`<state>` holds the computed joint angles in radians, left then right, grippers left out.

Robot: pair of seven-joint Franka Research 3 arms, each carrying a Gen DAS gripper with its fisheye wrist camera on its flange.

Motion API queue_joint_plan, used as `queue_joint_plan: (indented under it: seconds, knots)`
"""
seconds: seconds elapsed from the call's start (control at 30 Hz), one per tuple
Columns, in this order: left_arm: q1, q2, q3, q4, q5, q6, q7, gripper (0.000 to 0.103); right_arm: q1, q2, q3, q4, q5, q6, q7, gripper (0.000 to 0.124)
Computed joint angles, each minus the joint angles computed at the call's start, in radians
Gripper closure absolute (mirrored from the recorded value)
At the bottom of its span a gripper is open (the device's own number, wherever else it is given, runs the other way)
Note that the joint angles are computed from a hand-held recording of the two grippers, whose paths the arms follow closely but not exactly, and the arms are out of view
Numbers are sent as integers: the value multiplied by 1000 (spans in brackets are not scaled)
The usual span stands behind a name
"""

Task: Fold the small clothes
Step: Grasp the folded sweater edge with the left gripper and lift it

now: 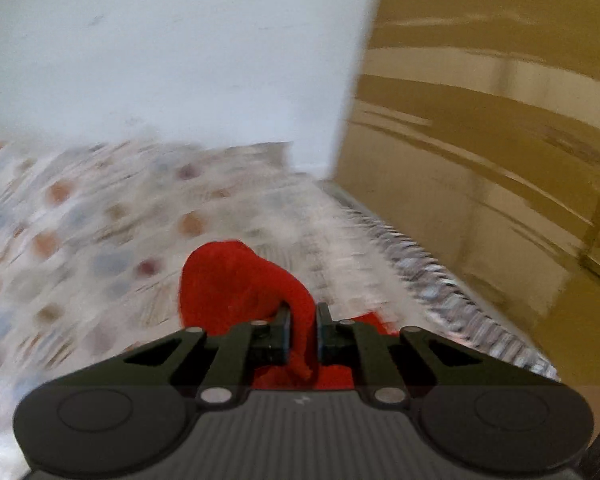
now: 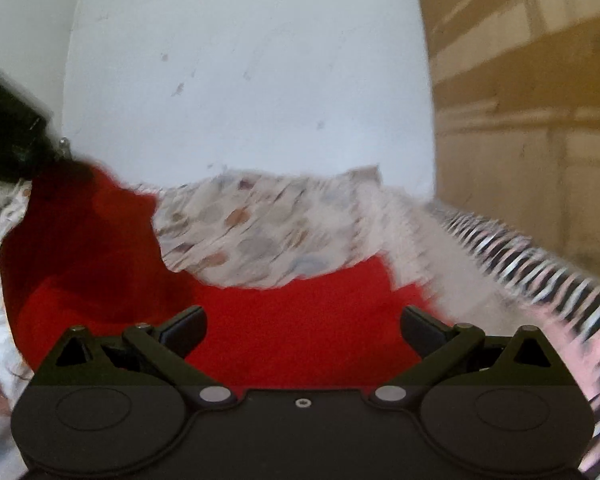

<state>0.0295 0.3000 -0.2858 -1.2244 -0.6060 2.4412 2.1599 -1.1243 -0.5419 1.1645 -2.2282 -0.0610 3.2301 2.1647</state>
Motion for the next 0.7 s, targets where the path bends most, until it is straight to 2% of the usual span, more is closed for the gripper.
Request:
queue_joint_plan:
  seconds: [0.1, 0.2, 0.27, 0.3, 0.43, 0.5, 0.53, 0.57, 0.6, 0.63, 0.67, 0.7]
  knots:
    - [-58, 39, -32, 70, 61, -71, 57, 92, 63, -46, -100, -58, -27, -37, -47, 21]
    - [-111, 66, -43, 75, 129, -142, 93, 92, 119, -83, -171, -116, -55, -78, -64, 21]
    - [-124, 85, -47, 64, 144, -213, 80, 92, 163, -91, -214, -149, -76, -121, -65, 21]
    - [-125, 85, -48, 44, 141, -224, 82, 92, 183, -92, -232, -162, -86, -137, -61, 21]
    - [-101, 10, -59, -123, 58, -148, 179, 90, 238, -107, -279, -213, -124, -155, -27, 21]
    - [-93, -15, -54, -148, 17, -139, 199, 84, 254, -107, -291, -226, -142, -159, -5, 21]
    - [-87, -26, -52, -151, -16, -147, 199, 71, 260, -108, -294, -231, -151, -162, 9, 21]
    - [-77, -34, -50, -150, -60, -163, 199, 51, 262, -106, -294, -231, -160, -166, 22, 21]
    - [-63, -40, -50, -146, -114, -185, 207, 39, 259, -102, -291, -227, -171, -170, 36, 21]
    - [-56, -41, -50, -136, -162, -202, 216, 21, 260, -101, -292, -225, -182, -173, 48, 21]
    - [-48, -50, -49, -139, -209, -211, 235, 13, 258, -98, -290, -223, -193, -175, 62, 21]
    - [-43, -70, -46, -158, -248, -207, 260, 12, 259, -95, -291, -220, -204, -179, 74, 21]
